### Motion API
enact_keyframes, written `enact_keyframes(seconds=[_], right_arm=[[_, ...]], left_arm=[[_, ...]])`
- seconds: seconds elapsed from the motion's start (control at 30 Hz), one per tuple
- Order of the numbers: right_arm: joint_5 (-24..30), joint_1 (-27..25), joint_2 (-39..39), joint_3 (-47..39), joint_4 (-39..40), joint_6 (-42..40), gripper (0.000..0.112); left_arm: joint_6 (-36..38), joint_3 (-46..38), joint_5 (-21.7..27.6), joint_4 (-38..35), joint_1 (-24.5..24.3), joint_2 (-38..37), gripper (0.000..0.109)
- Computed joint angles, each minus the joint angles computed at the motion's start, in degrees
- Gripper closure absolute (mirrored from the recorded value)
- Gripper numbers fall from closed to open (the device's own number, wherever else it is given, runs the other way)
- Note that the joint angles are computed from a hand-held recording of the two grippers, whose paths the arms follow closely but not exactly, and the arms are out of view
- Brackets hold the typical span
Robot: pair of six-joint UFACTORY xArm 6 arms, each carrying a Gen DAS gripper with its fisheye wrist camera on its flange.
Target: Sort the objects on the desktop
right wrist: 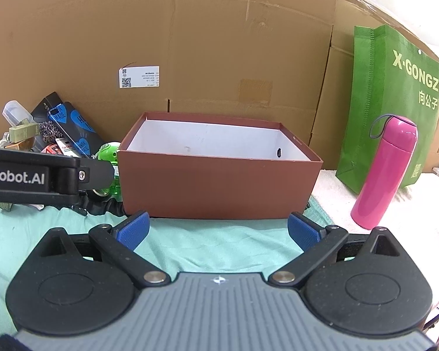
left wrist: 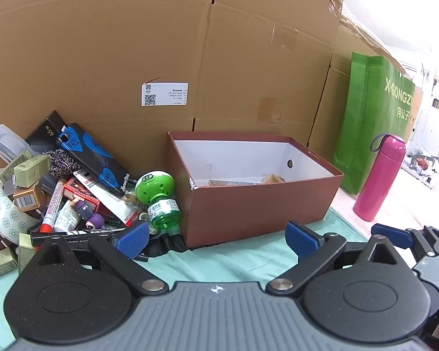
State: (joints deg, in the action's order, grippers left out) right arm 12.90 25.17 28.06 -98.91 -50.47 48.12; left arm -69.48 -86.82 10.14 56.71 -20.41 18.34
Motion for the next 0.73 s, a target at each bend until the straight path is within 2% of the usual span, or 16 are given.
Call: enact_keyframes(seconds=[0.4,0.73], right_arm=[[0.93,0.76,1.45,-1.34,3.73,-3.54,0.014],[0.85,1.02,2.06,-1.86,6.1,-5.53,0.014]], left_arm=[[2.26,0.83,2.51,-2.02,-0.17,-0.3,0.007],[4.73,1.85,1.24,-4.06,0.07,-0.58,0.007]])
